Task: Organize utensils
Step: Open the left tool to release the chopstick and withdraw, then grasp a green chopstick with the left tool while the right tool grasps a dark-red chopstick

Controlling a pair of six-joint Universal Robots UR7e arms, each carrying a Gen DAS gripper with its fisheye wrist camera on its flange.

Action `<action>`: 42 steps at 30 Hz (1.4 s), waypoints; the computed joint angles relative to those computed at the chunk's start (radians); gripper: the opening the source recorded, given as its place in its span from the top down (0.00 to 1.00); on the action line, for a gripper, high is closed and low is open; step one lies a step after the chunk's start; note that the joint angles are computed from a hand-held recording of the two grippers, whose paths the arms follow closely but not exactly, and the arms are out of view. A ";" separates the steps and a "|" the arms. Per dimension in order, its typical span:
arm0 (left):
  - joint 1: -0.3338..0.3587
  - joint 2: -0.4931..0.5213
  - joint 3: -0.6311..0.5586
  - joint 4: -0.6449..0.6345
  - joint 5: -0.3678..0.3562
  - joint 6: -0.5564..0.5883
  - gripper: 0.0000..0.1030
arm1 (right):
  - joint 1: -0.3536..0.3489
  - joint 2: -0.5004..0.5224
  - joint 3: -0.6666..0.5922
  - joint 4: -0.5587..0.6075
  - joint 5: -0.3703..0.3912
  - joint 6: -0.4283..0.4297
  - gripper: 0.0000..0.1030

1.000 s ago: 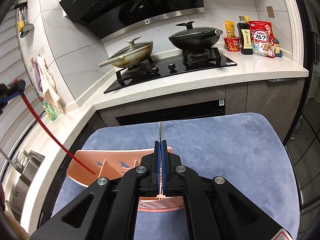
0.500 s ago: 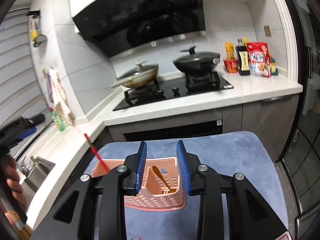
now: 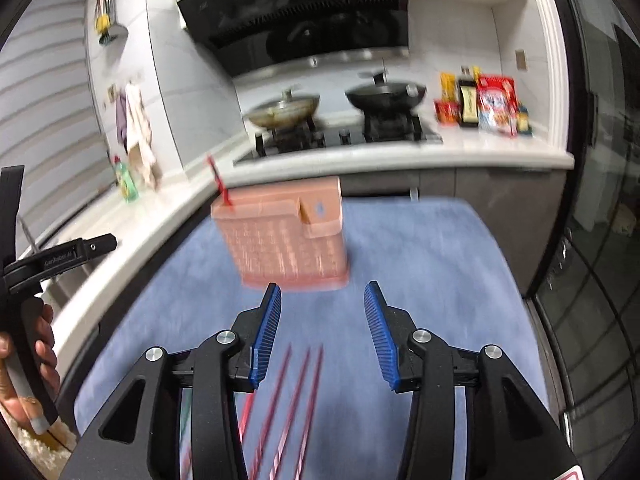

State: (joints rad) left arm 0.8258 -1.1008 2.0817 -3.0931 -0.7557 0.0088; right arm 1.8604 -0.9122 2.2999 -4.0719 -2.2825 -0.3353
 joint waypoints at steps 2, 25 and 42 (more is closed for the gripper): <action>-0.003 -0.016 0.066 -0.010 0.021 -0.017 0.32 | 0.006 0.040 0.037 -0.044 -0.047 0.014 0.58; -0.023 -0.075 0.416 -0.002 0.015 -0.206 0.32 | -0.031 0.386 0.135 -0.234 -0.072 0.170 0.71; -0.031 -0.047 0.448 -0.002 -0.015 -0.230 0.32 | -0.074 0.418 0.132 -0.260 -0.028 0.167 0.93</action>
State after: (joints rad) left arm 0.7944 -1.1474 2.5302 -3.0951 -0.7712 -0.2209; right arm 1.7869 -0.4945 2.4322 -4.3324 -2.3107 -0.1687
